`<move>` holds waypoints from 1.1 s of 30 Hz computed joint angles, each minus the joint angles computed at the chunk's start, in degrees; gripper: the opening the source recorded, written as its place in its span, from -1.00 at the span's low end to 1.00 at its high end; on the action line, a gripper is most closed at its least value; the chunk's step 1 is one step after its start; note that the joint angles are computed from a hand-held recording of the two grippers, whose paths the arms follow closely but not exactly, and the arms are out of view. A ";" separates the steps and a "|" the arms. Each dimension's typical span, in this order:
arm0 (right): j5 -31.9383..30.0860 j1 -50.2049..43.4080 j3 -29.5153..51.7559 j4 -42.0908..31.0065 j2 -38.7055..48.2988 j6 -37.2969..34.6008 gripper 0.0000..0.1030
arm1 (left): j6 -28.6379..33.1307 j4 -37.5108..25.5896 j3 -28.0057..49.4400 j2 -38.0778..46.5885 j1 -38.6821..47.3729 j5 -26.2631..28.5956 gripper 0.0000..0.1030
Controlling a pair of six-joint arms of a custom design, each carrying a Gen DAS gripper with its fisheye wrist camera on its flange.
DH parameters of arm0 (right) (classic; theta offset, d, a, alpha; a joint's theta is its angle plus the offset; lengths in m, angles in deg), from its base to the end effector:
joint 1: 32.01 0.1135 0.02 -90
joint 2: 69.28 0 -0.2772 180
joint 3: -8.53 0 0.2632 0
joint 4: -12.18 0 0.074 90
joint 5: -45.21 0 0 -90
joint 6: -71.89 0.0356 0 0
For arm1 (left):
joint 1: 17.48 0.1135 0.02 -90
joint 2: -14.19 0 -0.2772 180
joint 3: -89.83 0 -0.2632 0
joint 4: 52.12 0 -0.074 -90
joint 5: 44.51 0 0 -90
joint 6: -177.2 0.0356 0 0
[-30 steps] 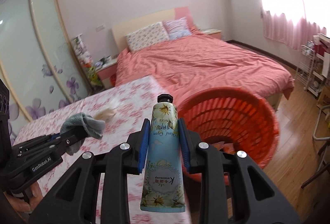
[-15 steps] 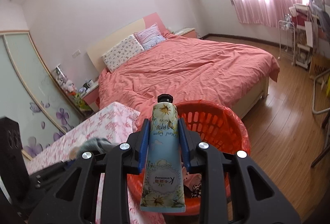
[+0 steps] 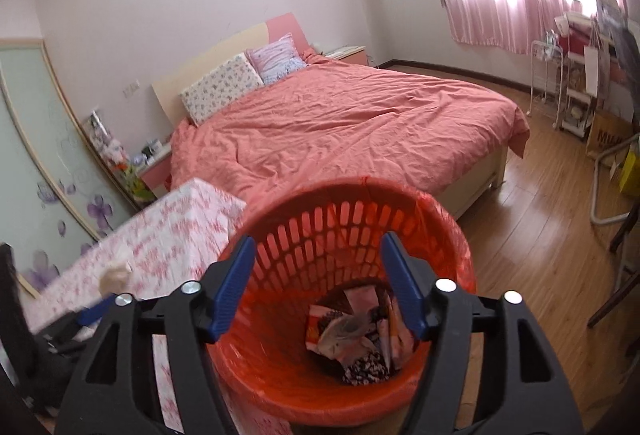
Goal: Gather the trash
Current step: 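Move both open tools back toward the brown comb on the bed, then grasp the brown comb with the left tool while the right tool grasps the white tissue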
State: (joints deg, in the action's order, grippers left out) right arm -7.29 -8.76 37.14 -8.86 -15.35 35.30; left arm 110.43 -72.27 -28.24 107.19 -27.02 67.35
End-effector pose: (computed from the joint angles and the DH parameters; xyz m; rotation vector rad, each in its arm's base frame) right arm 0.1604 0.0453 0.1510 0.8465 2.0118 -0.0389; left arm 0.3203 -0.0673 0.1710 0.8352 2.2611 -0.3602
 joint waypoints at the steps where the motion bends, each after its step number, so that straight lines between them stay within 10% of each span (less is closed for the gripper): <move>1: 0.65 0.99 0.41 0.00 1.11 -0.11 0.39 | 1.26 0.81 -0.88 -0.63 2.08 -0.13 0.59; 14: 7.37 20.76 17.87 -1.63 29.07 3.43 0.77 | 13.79 9.81 2.18 5.35 31.99 -1.26 0.88; 20: 5.36 23.32 25.94 -2.14 38.61 1.81 0.77 | 11.54 1.44 17.27 17.93 39.55 -1.38 0.87; 33: -3.66 20.04 33.78 2.69 48.13 0.74 0.77 | 10.00 -7.61 30.11 28.44 37.95 -1.57 -0.25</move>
